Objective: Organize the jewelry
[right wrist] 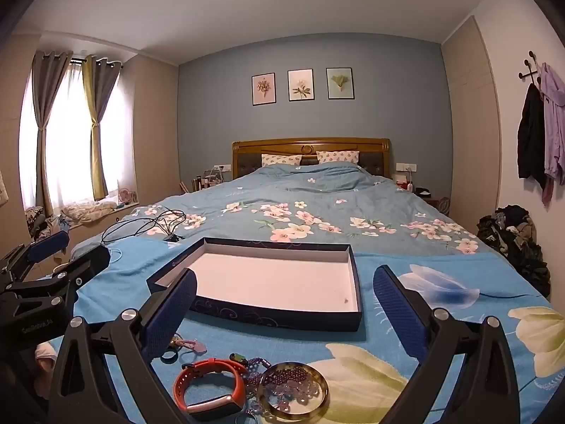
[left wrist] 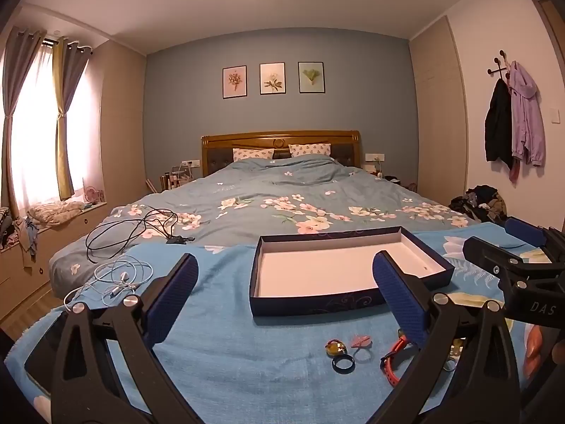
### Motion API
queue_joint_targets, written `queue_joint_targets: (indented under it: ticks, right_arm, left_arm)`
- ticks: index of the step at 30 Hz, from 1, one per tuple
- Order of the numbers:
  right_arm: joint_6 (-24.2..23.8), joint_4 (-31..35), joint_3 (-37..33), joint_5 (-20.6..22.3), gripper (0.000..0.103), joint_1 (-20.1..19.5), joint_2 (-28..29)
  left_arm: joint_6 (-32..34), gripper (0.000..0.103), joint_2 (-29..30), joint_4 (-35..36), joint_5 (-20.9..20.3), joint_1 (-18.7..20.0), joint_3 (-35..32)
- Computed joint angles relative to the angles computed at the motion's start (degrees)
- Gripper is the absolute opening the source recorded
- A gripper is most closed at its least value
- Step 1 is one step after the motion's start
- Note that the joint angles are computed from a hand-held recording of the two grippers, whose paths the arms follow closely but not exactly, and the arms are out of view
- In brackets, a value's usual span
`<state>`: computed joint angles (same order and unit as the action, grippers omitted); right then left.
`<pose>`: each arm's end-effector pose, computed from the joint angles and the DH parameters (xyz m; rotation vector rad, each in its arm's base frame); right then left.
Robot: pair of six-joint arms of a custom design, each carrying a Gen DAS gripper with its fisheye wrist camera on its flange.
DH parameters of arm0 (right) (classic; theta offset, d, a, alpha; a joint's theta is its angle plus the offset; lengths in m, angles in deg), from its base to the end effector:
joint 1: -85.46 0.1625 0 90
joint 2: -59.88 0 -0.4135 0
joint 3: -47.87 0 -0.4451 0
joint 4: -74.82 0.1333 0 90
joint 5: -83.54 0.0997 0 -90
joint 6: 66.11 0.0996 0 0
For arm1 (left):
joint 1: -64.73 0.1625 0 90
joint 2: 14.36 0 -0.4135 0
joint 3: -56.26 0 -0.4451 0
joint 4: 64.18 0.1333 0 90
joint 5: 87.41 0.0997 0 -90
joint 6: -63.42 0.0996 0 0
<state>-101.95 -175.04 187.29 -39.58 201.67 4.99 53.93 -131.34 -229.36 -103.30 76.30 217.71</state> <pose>0.2413 -0.3117 0.1330 0.6504 -1.9901 1.5187 -0.1791 -0.2705 0.2467 0.8186 1.9516 -1.4957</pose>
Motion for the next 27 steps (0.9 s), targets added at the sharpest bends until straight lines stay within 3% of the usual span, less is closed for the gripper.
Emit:
queue_joint_targets:
  ticks: [5, 8, 11, 27]
  right_arm:
    - [0.5, -0.1, 0.0, 0.2, 0.097, -0.1, 0.1]
    - [0.4, -0.3, 0.0, 0.2, 0.097, -0.1, 0.1]
    - [0.1, -0.6, 0.0, 0.3, 0.097, -0.2, 0.1]
    - [0.1, 0.4, -0.2, 0.1, 0.097, 0.3, -0.2]
  left_arm:
    - [0.7, 0.097, 0.7, -0.8, -0.6, 0.5, -0.3]
    - [3.1, 0.097, 2.3, -5.1, -0.5, 0.7, -0.3]
    - [1.4, 0.097, 0.0, -1.3, -0.1, 0.1, -0.2]
    - [1.1, 0.097, -0.3, -1.8, 0.5, -0.4, 0.2]
